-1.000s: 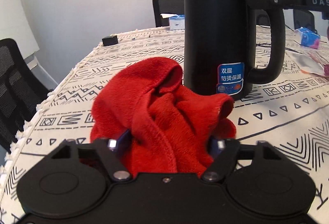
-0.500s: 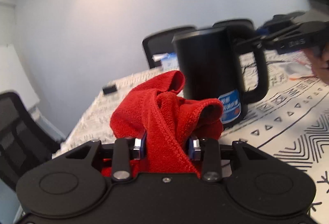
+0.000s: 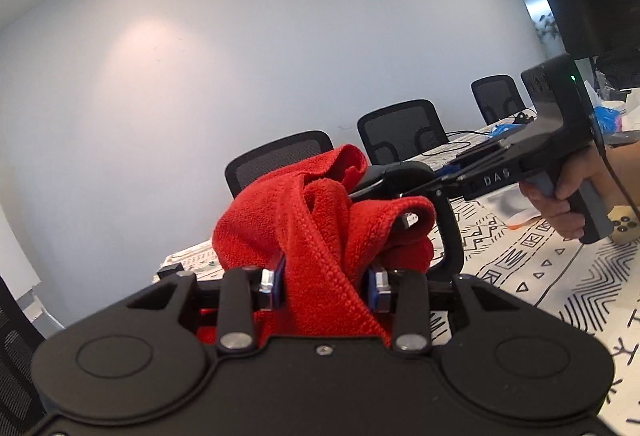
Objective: Clean container
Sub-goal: 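Lift the black kettle with the right tool while the left tool raises the towel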
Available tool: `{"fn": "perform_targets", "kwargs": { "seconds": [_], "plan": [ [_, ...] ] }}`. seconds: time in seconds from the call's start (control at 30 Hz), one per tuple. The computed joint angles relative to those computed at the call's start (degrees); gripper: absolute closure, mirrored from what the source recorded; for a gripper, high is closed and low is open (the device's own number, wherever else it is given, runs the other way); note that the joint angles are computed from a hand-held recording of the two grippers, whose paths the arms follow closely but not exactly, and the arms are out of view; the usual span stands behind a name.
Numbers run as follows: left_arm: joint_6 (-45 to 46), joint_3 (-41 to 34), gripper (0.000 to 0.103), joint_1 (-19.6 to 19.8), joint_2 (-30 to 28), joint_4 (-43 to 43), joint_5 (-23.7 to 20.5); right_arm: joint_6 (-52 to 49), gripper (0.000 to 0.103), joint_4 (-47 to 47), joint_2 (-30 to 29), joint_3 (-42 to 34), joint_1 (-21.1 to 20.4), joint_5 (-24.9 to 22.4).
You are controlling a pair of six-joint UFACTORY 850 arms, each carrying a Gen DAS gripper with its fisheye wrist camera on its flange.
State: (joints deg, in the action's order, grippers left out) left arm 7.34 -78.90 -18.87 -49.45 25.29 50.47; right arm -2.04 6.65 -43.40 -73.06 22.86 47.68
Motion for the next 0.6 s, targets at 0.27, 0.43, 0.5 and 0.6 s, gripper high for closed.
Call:
{"fn": "perform_targets", "kwargs": {
  "seconds": [0.27, 0.43, 0.5, 0.6],
  "plan": [
    [-10.7, -6.7, 0.063, 0.0, -3.7, 7.8, -7.6, 3.0, 0.072, -3.3, 0.5, 0.2, -0.9, -1.9],
    [-18.4, -9.7, 0.063, 0.0, -5.2, 13.2, -12.3, 4.2, 0.072, -6.5, 1.5, -0.9, -1.7, -7.7],
    [-24.7, -11.7, 0.063, 0.1, -5.1, 18.1, -16.4, 2.1, 0.072, -6.4, 2.2, -2.4, -1.8, -13.5],
    [-29.7, -13.0, 0.063, -0.2, -4.6, 20.6, -19.6, 0.6, 0.072, -6.2, 3.0, -4.6, -1.8, -21.3]
  ]
}}
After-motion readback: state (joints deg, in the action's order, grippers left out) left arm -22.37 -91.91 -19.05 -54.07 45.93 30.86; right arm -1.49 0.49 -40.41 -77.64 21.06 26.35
